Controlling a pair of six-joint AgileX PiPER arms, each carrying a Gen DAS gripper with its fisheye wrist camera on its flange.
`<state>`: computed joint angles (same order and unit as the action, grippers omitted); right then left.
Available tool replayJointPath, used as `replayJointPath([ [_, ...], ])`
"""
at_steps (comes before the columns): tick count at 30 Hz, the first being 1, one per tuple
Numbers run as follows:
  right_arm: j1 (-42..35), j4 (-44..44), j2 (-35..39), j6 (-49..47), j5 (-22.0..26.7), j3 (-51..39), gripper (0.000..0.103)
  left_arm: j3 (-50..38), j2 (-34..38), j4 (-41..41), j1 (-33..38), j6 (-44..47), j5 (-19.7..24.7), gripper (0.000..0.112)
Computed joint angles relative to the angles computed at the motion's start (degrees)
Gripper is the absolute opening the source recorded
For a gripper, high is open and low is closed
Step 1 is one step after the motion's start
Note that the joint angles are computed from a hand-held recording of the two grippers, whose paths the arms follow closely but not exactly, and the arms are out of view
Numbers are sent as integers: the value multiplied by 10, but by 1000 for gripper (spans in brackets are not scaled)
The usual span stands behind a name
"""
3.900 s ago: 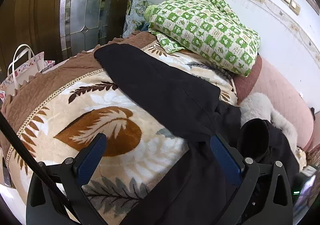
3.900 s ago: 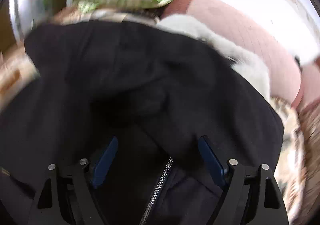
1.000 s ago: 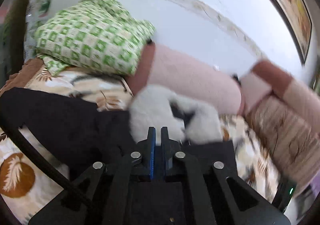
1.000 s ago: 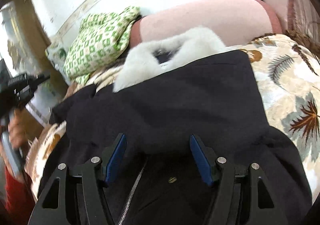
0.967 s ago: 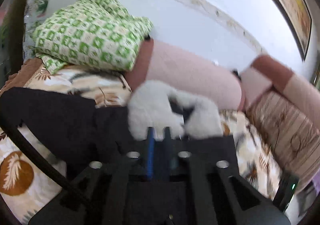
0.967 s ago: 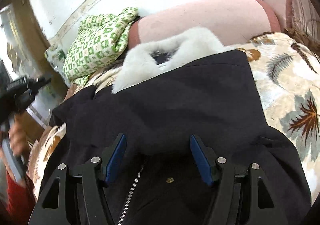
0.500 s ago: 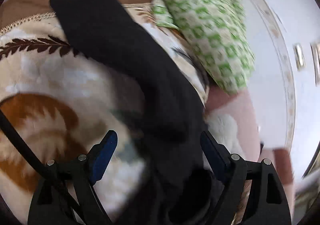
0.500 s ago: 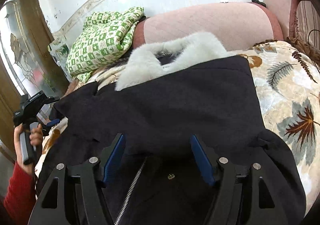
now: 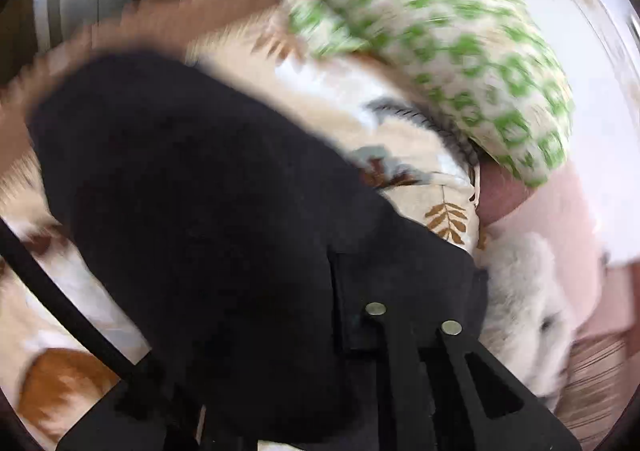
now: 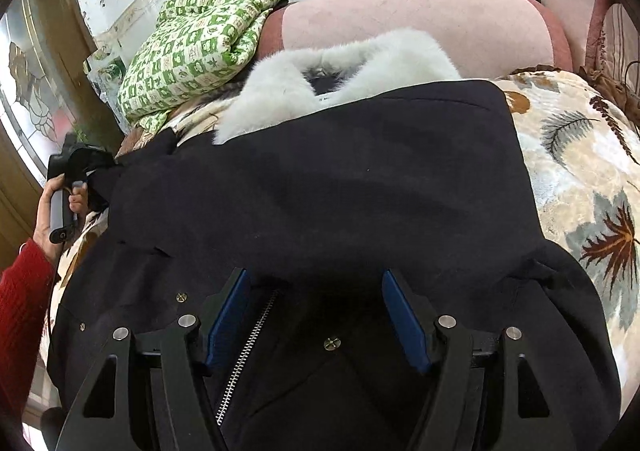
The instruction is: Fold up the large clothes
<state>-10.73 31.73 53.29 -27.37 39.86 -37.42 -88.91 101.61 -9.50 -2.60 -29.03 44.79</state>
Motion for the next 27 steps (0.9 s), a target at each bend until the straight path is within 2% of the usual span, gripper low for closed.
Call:
replayJointPath([
  [2,-20,9,-9,-7,6,-4,73,-5,-30,46,-38,-27,3,10],
  [5,-87,59,-18,-46,41,-16,73,-25,-75,32,-90,-12,17,9],
  [9,-218,128,-8,-95,111,-45,73,-63,-101,117,-235,-60,41,9],
  [12,-282,137,-2,-106,130,-62,73,-103,-64,210,-360,-107,69,9],
  [14,-335,146,7,-118,147,-77,73,-141,-12,290,-438,-138,110,11],
  [15,-358,151,13,-128,157,-83,73,-155,13,322,-470,-147,132,18],
  [16,-385,157,21,-139,169,-90,73,-160,33,346,-494,-157,143,32],
  [17,-401,158,29,-145,175,-97,73,-162,50,369,-518,-173,155,39],
  [18,-417,152,38,-149,180,-105,73,-155,60,386,-538,-187,159,49],
  [19,-426,146,44,-150,181,-110,73,-143,61,399,-551,-198,158,54],
  [20,-435,142,49,-152,181,-115,73,-143,66,408,-556,-203,159,56],
  [22,-442,135,55,-153,178,-122,73,-122,57,423,-572,-223,160,66],
  [25,-445,137,54,-151,179,-128,73,-94,35,427,-579,-241,154,68],
  [27,-425,127,44,-139,162,-125,73,-74,14,427,-582,-249,159,68],
])
